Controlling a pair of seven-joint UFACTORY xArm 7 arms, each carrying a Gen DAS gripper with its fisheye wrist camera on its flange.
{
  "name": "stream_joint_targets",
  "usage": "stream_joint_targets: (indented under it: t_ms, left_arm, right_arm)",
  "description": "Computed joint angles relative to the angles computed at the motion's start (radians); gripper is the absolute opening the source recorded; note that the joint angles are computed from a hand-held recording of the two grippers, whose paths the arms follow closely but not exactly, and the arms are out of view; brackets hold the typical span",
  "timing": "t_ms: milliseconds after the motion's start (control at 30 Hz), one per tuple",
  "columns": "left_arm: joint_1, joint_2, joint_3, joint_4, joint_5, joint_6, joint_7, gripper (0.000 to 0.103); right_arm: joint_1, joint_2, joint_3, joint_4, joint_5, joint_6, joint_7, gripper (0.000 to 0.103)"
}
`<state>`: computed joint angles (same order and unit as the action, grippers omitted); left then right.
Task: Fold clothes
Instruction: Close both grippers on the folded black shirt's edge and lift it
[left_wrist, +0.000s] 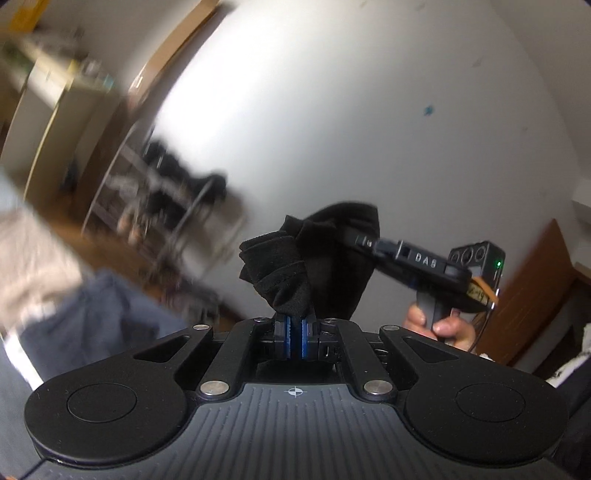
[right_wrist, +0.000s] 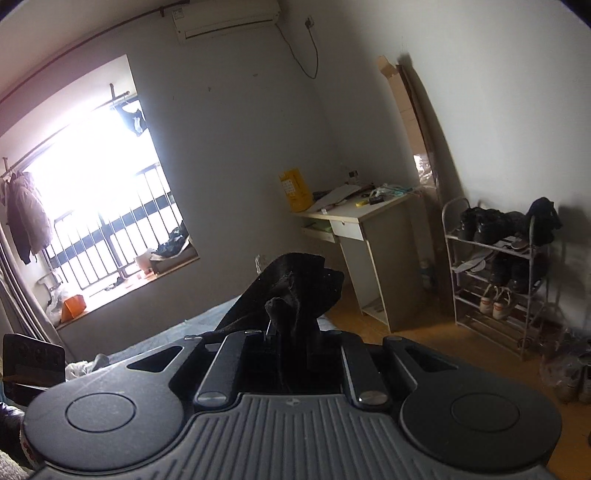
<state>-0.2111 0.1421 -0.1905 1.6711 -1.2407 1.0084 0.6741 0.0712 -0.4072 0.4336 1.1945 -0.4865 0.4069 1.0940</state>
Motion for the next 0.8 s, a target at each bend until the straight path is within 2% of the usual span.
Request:
stream_joint_targets:
  t_ms: [233, 300, 367, 467, 533, 600, 667, 800]
  left_arm:
    - [-0.03, 0.071, -0.004, -0.03, 0.16, -0.126, -0.127, 0.003]
    - [-0.026, 0.096, -0.007, -0.011, 0.203, -0.144, -0.183, 0.003]
    - [-0.013, 0.09, -0.013, -0.018, 0.218, -0.152, -0.207, 0.003]
    - [-0.006, 0.105, -0.023, -0.006, 0.225, -0.191, -0.222, 0.003]
    - [-0.007, 0.119, -0.024, 0.004, 0.254, -0.218, -0.239, 0.003]
    - [-0.013, 0.132, -0.023, 0.004, 0.299, -0.248, -0.275, 0.003]
    - [-0.021, 0.155, -0.019, 0.004, 0.363, -0.28, -0.315, 0.003]
    - [-0.027, 0.201, -0.022, 0.016, 0.476, -0.321, -0.403, 0.003]
  right_arm:
    - [0.076, 0.132, -0.12, -0.165, 0.117, -0.231, -0.1, 0.012]
    - [0.1, 0.196, -0.15, -0.164, 0.156, -0.29, -0.144, 0.012]
    - [0.155, 0.256, -0.204, -0.152, 0.24, -0.334, -0.232, 0.012]
    - [0.266, 0.326, -0.301, -0.084, 0.471, -0.305, -0.502, 0.012]
    - [0.283, 0.373, -0.317, -0.018, 0.605, -0.256, -0.66, 0.012]
    - [0.273, 0.418, -0.307, 0.033, 0.71, -0.218, -0.771, 0.012]
    - [0.255, 0.472, -0.29, 0.079, 0.764, -0.18, -0.833, 0.012]
    - [0.212, 0.561, -0.24, 0.124, 0.878, -0.163, -0.953, 0.012]
